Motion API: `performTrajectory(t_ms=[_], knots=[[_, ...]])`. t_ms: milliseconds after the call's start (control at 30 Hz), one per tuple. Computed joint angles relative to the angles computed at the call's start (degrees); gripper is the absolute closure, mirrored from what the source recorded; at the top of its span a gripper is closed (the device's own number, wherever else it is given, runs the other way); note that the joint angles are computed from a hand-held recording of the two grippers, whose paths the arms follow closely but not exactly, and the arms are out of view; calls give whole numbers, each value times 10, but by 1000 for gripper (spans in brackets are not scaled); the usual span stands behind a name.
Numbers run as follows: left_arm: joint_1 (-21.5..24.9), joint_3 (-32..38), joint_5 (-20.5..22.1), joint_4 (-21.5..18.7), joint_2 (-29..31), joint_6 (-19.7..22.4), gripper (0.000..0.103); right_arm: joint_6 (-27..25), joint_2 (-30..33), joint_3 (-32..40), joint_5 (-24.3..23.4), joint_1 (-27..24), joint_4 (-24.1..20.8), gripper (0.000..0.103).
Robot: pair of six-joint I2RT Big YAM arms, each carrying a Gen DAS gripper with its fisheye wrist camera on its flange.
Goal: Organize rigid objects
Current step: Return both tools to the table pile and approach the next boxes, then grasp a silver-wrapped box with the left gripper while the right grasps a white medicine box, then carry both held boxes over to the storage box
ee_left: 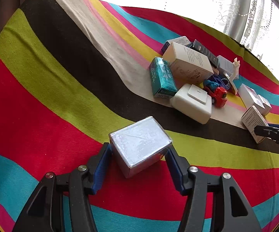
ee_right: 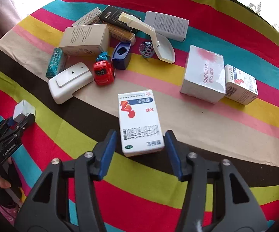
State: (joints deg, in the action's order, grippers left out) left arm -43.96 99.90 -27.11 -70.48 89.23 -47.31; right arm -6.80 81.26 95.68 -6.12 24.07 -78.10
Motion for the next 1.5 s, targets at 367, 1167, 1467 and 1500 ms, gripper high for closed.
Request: performTrajectory(t_ms=[367,1167,1467,1500], knots=[[6,-17,17,27,-13,1,41,28,-106,-131,44,15,128,59],[-131,11,-44,-70,-22,-36,47,47,-358,-241,7,9,-10,59],[-171,20,-40,-97,-24,-54,47,40,-381,-237,15,-2,-22,59],[-175,22,-40,-98,-24,-53,47,38,-384,-236,13,-6,-24,59]])
